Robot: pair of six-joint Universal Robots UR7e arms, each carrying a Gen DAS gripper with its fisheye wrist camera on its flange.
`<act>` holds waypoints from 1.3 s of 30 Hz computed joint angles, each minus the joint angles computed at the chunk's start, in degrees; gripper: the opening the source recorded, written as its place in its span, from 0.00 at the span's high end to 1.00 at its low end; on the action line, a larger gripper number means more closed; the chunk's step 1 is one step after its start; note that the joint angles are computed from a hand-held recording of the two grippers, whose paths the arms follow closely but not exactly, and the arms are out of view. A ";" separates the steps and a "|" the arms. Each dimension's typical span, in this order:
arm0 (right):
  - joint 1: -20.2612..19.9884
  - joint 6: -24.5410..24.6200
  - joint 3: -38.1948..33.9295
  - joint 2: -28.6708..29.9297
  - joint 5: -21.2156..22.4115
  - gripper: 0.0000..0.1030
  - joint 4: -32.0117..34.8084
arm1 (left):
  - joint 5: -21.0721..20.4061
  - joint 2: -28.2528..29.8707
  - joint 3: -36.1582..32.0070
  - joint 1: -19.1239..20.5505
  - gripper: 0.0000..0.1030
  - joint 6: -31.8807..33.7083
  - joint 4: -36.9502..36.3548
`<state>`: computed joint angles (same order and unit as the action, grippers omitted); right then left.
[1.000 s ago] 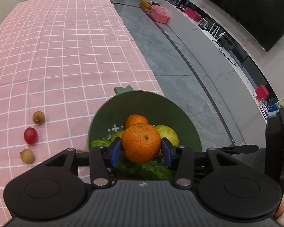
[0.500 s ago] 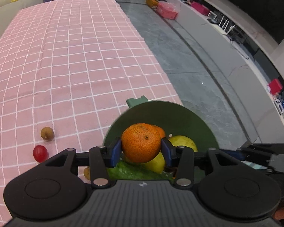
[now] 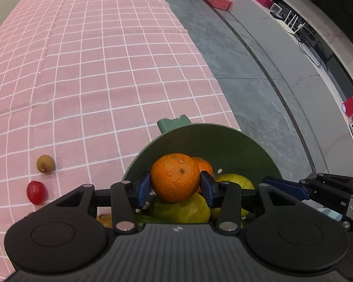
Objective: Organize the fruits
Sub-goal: 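Withdraw both open tools from the colander toward the remaining small fruits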
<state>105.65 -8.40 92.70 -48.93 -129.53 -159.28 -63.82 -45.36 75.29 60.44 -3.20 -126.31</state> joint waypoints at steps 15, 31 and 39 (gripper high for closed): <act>-0.05 0.97 -0.78 0.47 -1.40 0.64 0.55 | -0.02 0.06 0.30 0.41 0.50 -2.62 -0.02; 3.20 1.01 0.30 0.15 -4.41 0.33 -2.58 | 1.90 -6.75 7.64 -2.53 0.44 2.49 -10.83; 5.00 1.47 1.11 0.42 -3.71 0.31 -3.89 | 3.57 -11.92 13.16 -3.04 0.41 10.23 -18.08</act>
<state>110.65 -6.93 93.80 -48.51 -133.24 -163.17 -60.25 -57.27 88.45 57.40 7.03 -144.38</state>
